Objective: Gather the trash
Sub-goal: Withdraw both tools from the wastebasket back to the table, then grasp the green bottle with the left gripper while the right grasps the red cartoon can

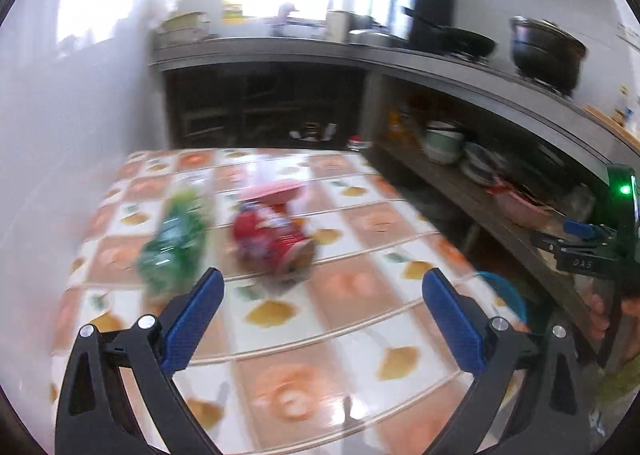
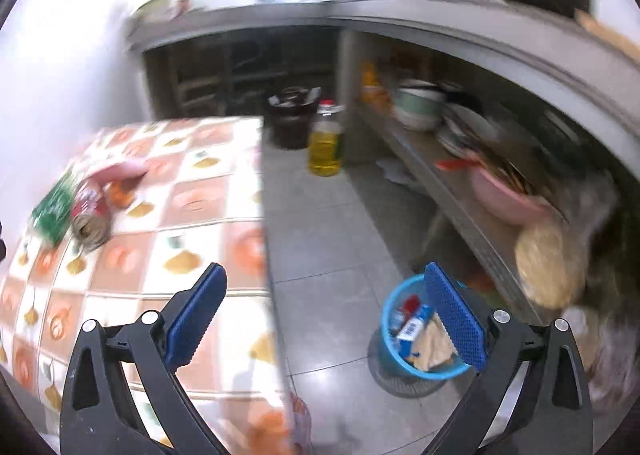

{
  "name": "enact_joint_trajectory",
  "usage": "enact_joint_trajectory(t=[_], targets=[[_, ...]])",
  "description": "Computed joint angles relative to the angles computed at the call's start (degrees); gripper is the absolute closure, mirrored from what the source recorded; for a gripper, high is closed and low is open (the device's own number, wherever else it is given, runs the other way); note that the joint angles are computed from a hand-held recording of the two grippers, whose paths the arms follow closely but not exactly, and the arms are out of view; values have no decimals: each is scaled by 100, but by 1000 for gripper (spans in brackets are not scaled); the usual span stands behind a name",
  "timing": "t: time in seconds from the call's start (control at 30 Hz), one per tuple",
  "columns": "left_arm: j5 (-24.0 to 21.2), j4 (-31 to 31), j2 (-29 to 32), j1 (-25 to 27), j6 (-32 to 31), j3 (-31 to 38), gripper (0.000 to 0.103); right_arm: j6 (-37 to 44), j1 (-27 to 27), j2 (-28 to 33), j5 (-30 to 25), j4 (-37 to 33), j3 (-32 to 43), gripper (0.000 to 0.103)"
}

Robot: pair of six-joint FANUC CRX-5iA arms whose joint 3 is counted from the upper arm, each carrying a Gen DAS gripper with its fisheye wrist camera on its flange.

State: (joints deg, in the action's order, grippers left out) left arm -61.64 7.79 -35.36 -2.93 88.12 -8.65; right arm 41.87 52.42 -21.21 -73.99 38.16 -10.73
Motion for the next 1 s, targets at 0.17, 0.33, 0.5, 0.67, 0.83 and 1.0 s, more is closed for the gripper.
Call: enact_joint_trajectory(t=[0.17, 0.33, 0.5, 0.67, 0.83, 1.0], targets=[[-106, 870, -558, 1330, -623, -540, 6, 605, 133, 465, 549, -524, 522, 8], [-305, 1277, -796, 2085, -917, -854, 6, 1881, -18, 1025, 1122, -1494, 1418, 8], [-222, 1612, -788, 2541, -1018, -1053, 6, 3243, -509, 2088, 495, -3430, 3027, 8], [-232, 1675, -136, 2657, -1015, -782, 6, 3266, -721, 3114, -420, -4258, 4237, 8], [-433, 1896, 753, 2696, -1233, -341, 6, 3247, -845, 3640, -850, -4623, 4784, 8], [-722, 1805, 1470, 2536, -1337, 137, 6, 3296, -824, 3969, -1057, -4683, 5093, 12]])
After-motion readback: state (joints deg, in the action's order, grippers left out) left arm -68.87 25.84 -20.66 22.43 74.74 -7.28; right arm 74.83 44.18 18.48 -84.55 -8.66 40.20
